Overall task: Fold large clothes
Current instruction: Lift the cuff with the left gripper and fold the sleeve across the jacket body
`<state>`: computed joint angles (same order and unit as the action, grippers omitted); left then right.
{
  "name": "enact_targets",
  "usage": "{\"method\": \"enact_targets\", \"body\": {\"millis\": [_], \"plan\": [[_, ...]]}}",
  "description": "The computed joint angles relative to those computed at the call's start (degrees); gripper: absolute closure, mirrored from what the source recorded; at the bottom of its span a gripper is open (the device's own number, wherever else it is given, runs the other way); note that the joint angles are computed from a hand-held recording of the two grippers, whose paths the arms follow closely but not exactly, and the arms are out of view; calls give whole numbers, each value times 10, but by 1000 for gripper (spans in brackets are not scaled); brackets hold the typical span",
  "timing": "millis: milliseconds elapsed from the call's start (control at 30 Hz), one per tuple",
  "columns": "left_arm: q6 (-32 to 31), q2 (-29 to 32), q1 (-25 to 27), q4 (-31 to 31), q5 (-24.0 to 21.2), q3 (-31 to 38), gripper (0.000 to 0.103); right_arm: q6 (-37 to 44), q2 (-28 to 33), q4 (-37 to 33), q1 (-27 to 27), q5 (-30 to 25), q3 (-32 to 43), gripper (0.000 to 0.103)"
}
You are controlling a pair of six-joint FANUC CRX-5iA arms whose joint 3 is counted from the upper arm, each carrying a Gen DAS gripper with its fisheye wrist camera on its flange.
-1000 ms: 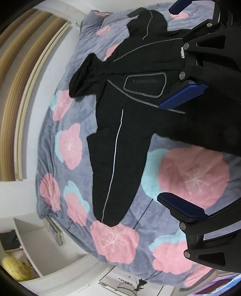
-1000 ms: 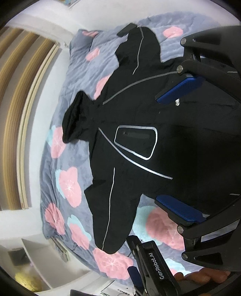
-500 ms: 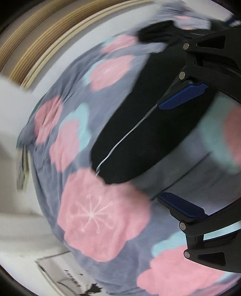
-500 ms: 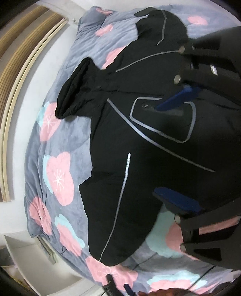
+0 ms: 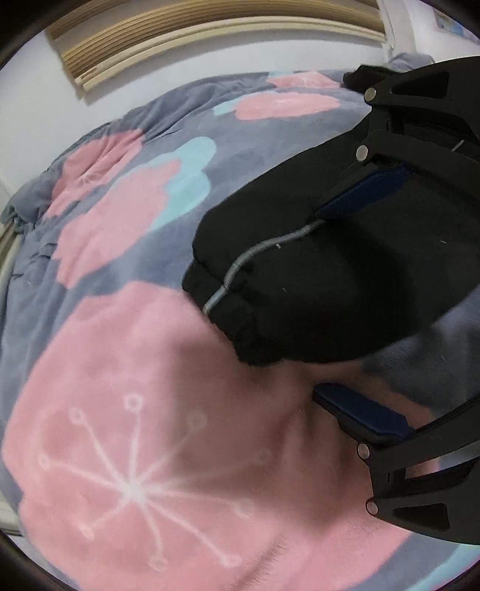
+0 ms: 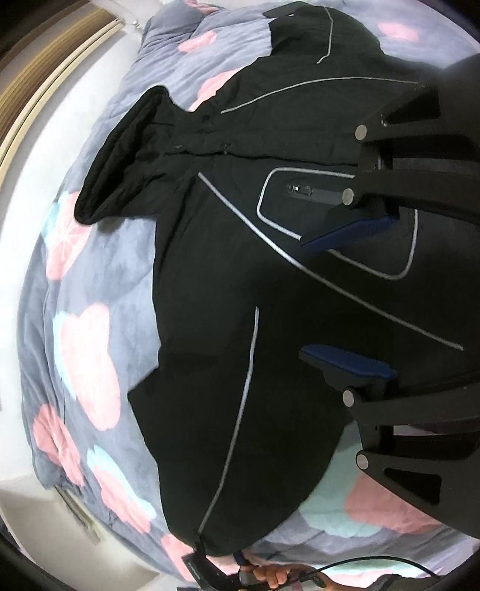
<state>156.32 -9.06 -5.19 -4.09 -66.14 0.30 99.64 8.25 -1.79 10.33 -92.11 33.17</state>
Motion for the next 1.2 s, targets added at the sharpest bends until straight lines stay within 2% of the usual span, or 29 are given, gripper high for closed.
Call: {"method": "enact_targets", "body": {"millis": [33, 67, 100, 167, 200, 267, 333, 400, 500, 533, 667, 733, 933, 1067, 1200], "plan": [[-15, 6, -2, 1, 1, 7, 45, -4, 3, 1, -3, 3, 1, 47], [-19, 22, -15, -18, -28, 35, 63, -10, 8, 1, -7, 6, 3, 47], [-18, 27, -25, -35, -44, 51, 74, -16, 13, -2, -12, 8, 8, 47], [-2, 19, -53, -72, -57, 72, 84, -29, 23, -6, -17, 12, 17, 47], [7, 13, -63, -87, -64, 79, 85, -36, 30, -8, -19, 13, 24, 47], [60, 0, -115, -157, -109, 114, 85, -50, 44, -13, -23, 17, 37, 47], [108, -9, -150, -195, -153, 133, 88, -60, 60, -22, -25, 15, 51, 47], [124, -17, -150, -185, -171, 124, 87, -66, 74, -39, -26, 8, 58, 47], [111, -7, -153, -162, -206, 116, 88, -49, 82, -55, -15, 7, 43, 48], [116, -7, -163, -169, -208, 116, 88, -42, 82, -53, -11, 9, 33, 53], [117, 4, -212, -217, -229, 155, 88, -12, 86, -19, 14, 18, -13, 53], [105, 13, -231, -232, -236, 184, 89, -8, 95, -41, 2, -1, 11, 53], [10, 96, -306, -290, -259, 346, 89, -21, 98, -110, -54, -59, 79, 53], [-49, 160, -336, -281, -237, 442, 89, -22, 83, -144, -98, -89, 99, 53], [-125, 248, -359, -259, -240, 558, 89, -10, 73, -163, -144, -114, 107, 53]]}}
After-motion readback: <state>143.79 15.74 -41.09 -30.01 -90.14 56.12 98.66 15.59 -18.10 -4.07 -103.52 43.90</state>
